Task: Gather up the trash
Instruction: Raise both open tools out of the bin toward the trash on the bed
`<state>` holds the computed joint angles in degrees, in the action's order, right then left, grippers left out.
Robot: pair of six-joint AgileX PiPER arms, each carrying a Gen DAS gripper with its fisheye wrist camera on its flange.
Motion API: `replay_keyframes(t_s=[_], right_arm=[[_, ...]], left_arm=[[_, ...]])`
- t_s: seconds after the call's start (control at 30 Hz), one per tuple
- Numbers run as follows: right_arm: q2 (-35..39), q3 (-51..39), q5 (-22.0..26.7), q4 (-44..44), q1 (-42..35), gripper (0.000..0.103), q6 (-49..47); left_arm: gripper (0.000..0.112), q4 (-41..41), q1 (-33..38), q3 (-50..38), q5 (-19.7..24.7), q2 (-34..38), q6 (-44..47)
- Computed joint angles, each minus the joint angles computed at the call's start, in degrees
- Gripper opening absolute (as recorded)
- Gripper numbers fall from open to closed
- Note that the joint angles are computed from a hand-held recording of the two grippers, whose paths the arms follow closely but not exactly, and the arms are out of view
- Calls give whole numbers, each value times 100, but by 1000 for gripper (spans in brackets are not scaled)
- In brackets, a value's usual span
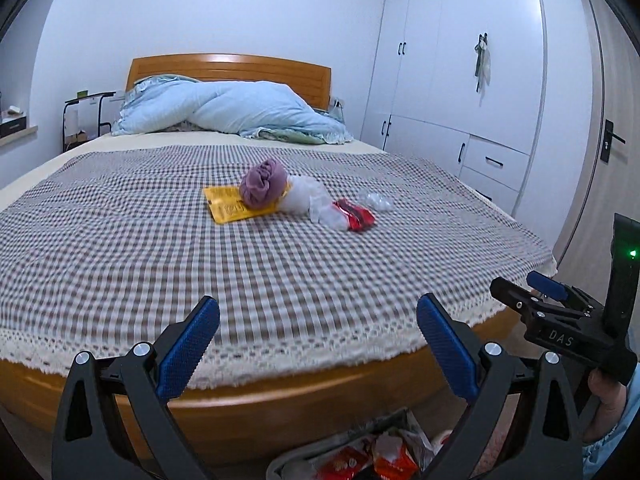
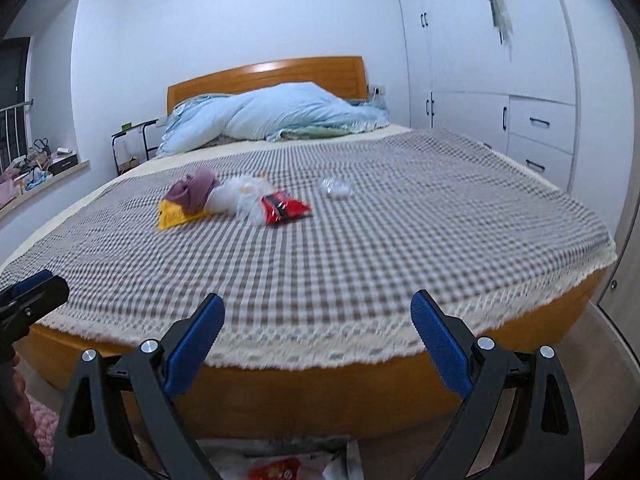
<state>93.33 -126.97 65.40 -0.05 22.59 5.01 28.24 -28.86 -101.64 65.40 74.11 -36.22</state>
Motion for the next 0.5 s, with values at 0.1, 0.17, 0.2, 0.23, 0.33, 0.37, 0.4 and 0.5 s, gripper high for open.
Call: replay_keyframes(t_s=[0.1, 0.17, 0.2, 0.23, 0.33, 0.37, 0.4, 0.5], right_arm=[[258, -364, -15, 84, -51, 90, -52], [363, -516, -71, 133, -83, 90, -94], [418, -591, -104, 87, -76, 90, -103], [481, -688, -106, 52, -70, 90, -113], [677, -972, -169, -14, -58, 90, -156], [768, -1110, -172, -63, -38, 90, -165], [823, -1195, -179, -89, -26, 90, -184], [953, -1372, -289, -129, 0, 90, -287]], left_arm=[[96, -72, 166, -230, -42, 187, 143], [96, -101, 264, -341, -71, 282, 233], [96, -148, 343, -422, -98, 348, 304], [96, -159, 378, -460, -111, 383, 331], [96, -215, 539, -640, -185, 537, 413], [96, -236, 592, -674, -223, 571, 441], [96, -249, 647, -732, -254, 623, 463], [96, -358, 853, -924, -357, 796, 550]])
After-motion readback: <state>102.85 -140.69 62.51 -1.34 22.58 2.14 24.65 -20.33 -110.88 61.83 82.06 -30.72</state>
